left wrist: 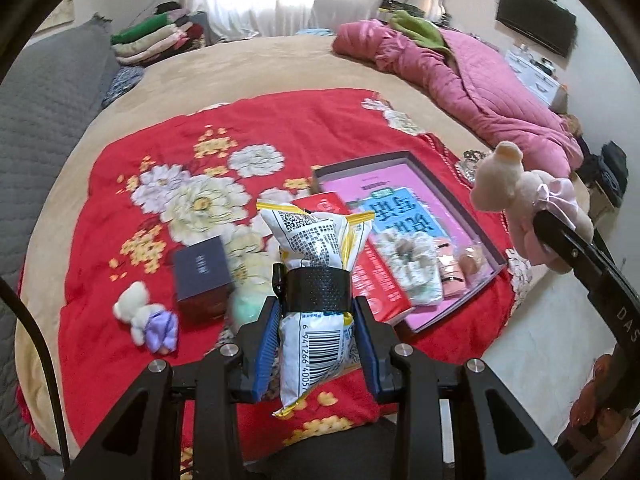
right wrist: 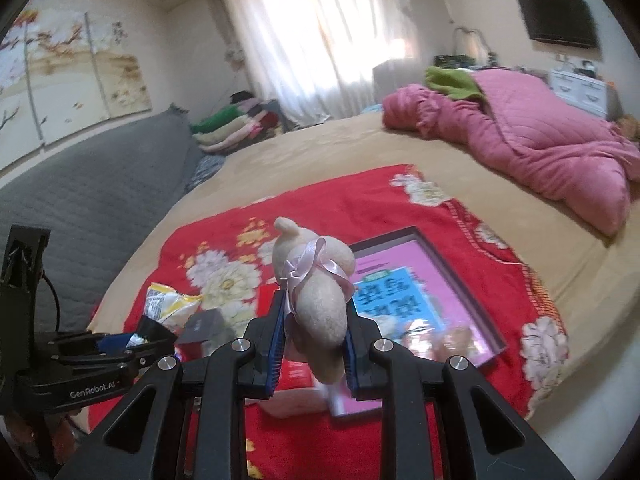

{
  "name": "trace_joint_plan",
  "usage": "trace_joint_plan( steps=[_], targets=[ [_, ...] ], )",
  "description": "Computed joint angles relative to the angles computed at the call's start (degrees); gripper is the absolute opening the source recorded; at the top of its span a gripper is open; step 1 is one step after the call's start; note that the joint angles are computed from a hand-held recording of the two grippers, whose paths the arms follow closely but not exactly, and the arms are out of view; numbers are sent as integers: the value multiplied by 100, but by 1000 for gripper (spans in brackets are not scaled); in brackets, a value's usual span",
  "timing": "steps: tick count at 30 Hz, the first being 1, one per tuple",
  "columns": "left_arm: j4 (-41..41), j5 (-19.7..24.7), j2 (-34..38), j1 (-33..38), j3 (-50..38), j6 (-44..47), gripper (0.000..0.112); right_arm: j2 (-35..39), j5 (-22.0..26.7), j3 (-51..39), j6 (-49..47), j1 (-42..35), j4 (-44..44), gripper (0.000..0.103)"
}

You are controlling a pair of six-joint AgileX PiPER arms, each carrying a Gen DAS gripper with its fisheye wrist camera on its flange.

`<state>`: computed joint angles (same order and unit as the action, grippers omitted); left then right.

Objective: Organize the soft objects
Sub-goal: 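Carry the plush bear and the snack bag in both tools over the tray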

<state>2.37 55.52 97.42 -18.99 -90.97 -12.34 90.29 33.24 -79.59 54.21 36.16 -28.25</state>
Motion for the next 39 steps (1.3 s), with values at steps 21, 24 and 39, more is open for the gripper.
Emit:
trace_joint_plan(
  steps=[21, 24, 39],
  targets=[
    [-470, 224, 1451, -508, -1615, 391, 36, -144, 128, 424, 540, -523, -447, 25],
    [-594, 361, 1841, -512, -2042, 500, 36, -53, -23, 483, 450, -654, -280, 25],
    [-665, 1310, 3536, -570, -4237, 562, 36, 736, -504, 437, -55, -1011, 234, 25]
  ],
)
